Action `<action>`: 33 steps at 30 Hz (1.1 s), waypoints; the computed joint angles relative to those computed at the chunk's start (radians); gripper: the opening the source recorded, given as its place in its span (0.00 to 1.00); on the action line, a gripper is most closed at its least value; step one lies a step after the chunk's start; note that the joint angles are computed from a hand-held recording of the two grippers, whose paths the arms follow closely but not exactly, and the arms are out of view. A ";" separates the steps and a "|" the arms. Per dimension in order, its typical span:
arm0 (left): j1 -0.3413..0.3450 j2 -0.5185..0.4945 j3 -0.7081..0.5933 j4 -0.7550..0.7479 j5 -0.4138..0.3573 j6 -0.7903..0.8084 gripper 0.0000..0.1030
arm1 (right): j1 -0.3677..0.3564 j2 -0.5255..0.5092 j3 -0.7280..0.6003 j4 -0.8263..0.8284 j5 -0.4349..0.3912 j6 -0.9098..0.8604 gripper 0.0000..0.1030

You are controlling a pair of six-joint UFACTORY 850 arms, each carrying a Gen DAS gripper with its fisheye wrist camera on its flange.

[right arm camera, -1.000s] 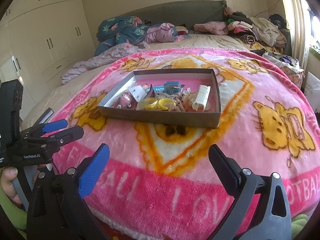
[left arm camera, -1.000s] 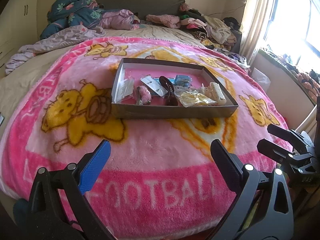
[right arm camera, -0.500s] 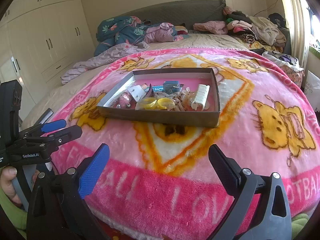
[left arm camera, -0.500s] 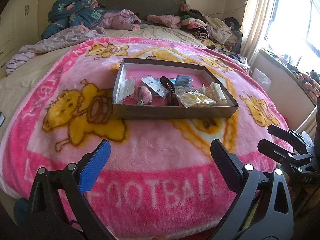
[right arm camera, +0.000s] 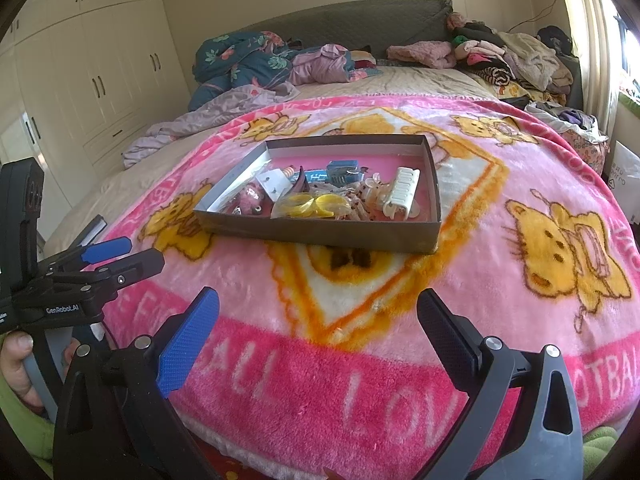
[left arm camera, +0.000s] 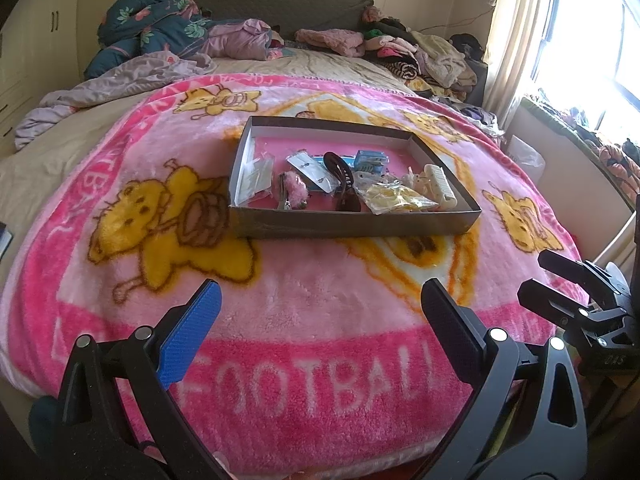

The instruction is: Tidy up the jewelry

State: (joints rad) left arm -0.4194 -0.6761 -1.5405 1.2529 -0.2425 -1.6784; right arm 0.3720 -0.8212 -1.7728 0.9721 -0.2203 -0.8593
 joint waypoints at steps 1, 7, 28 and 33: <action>0.000 0.000 0.000 -0.002 -0.002 0.002 0.91 | -0.001 0.000 0.000 0.011 0.000 -0.012 0.96; -0.001 -0.001 -0.001 -0.008 -0.002 0.008 0.91 | -0.001 0.001 0.004 0.024 0.004 -0.025 0.96; 0.004 0.005 0.009 -0.039 -0.004 0.043 0.91 | -0.001 0.001 0.003 0.019 0.003 -0.020 0.96; 0.005 0.006 0.011 -0.035 0.000 0.038 0.91 | -0.001 0.001 0.003 0.008 0.002 -0.010 0.96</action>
State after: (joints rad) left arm -0.4139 -0.6704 -1.5291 1.2181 -0.2422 -1.6401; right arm 0.3709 -0.8201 -1.7702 0.9796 -0.2183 -0.8690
